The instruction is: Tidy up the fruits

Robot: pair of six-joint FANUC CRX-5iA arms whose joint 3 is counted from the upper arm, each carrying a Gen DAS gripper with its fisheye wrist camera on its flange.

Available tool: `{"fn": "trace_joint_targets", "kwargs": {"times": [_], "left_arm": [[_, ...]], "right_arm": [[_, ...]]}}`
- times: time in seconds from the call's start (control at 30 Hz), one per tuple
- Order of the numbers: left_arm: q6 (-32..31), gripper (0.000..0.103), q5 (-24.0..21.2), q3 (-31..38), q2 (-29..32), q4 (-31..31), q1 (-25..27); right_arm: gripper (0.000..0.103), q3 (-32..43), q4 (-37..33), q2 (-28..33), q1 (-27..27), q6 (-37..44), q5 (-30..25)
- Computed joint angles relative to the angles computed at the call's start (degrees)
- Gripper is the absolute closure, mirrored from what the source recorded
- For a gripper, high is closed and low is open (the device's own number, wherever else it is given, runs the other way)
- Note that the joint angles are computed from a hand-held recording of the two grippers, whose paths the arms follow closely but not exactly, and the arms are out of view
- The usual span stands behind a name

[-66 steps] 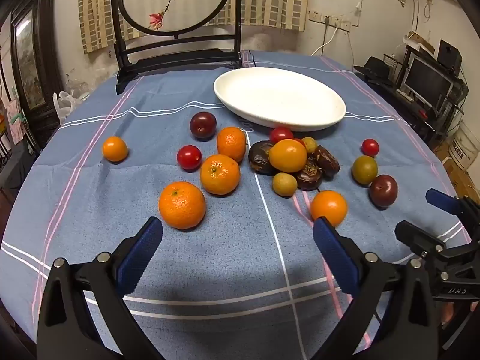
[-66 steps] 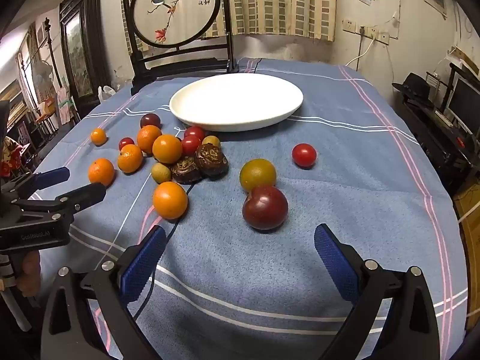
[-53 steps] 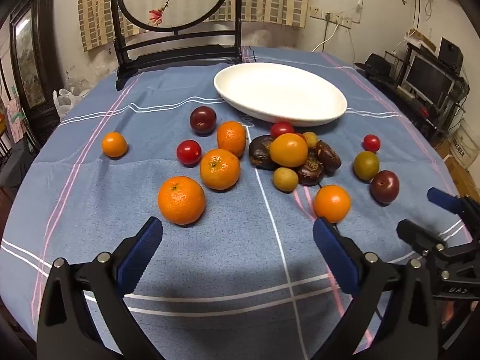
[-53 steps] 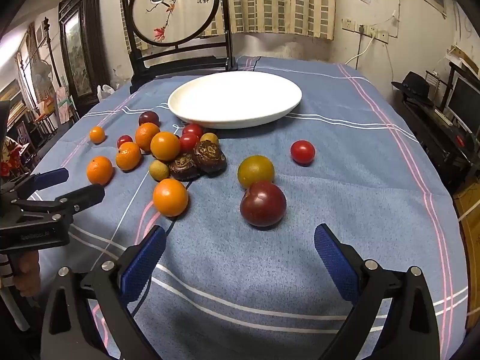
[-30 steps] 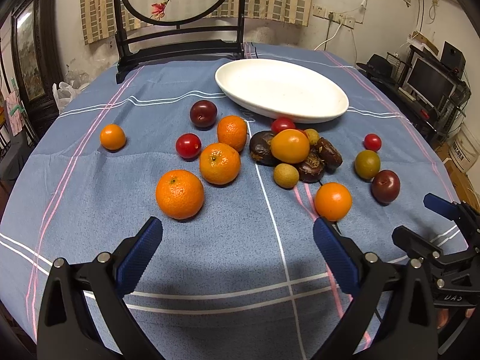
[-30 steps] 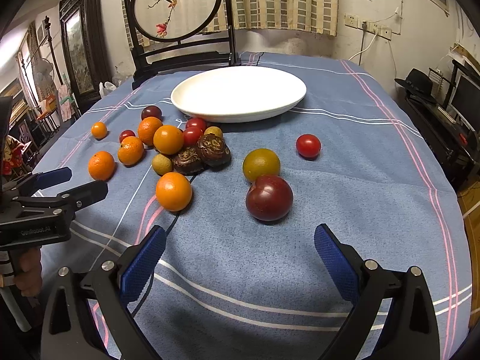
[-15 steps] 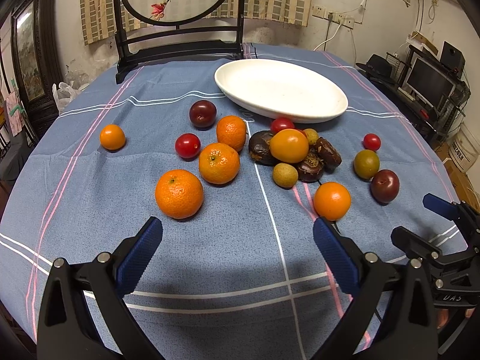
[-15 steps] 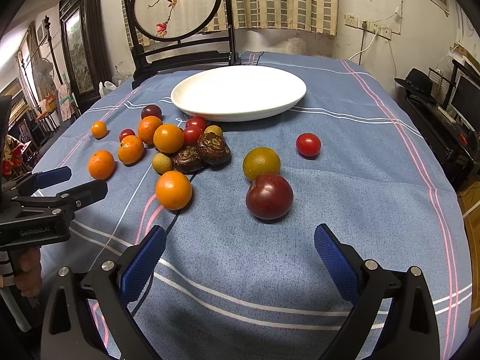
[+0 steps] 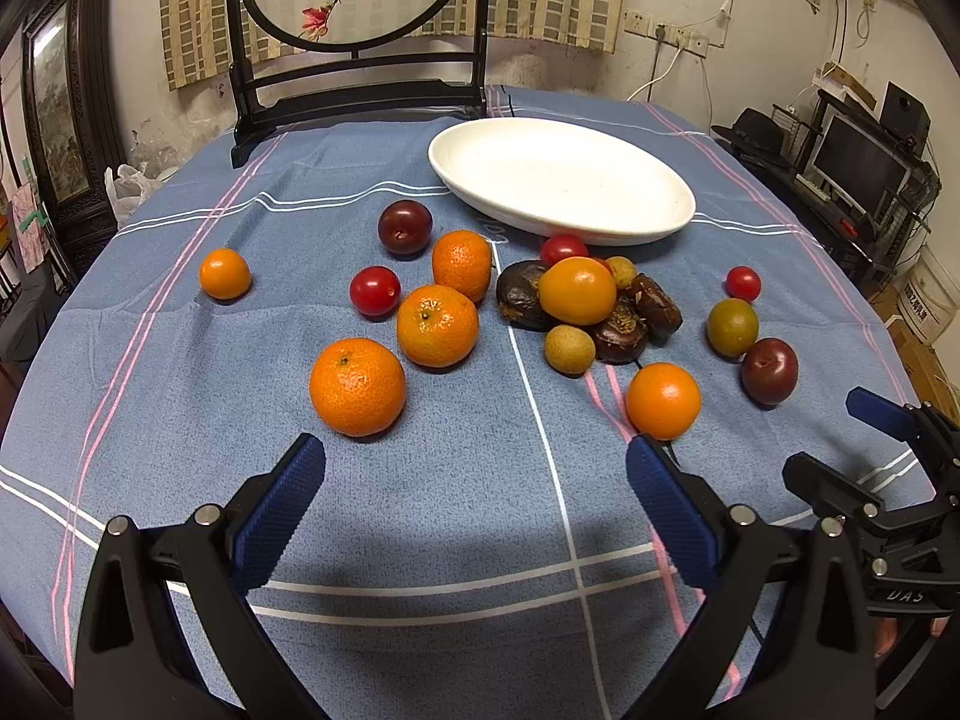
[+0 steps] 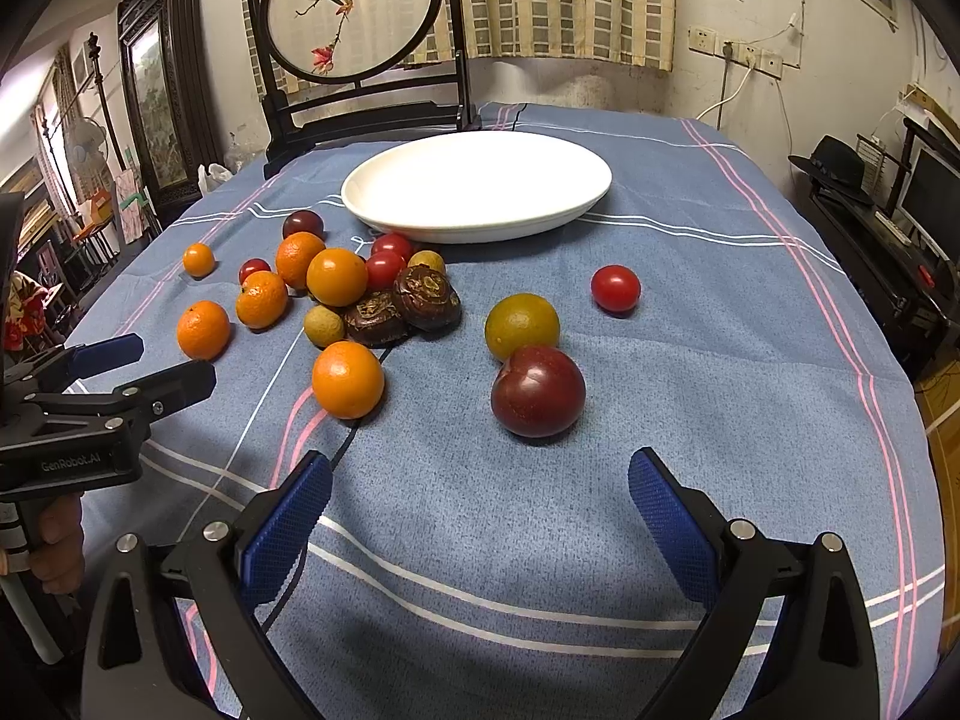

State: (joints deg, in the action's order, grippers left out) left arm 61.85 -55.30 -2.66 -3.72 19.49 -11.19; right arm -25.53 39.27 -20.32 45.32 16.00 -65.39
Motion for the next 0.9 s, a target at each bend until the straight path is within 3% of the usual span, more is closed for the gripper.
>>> {"fn": "trace_joint_targets", "kwargs": {"times": [0.9], "left_arm": [[0.13,0.004,-0.22,-0.2,-0.18,-0.14,0.08]], "right_arm": [[0.004,-0.5,-0.04,-0.14,0.19,-0.52,0.15]]}}
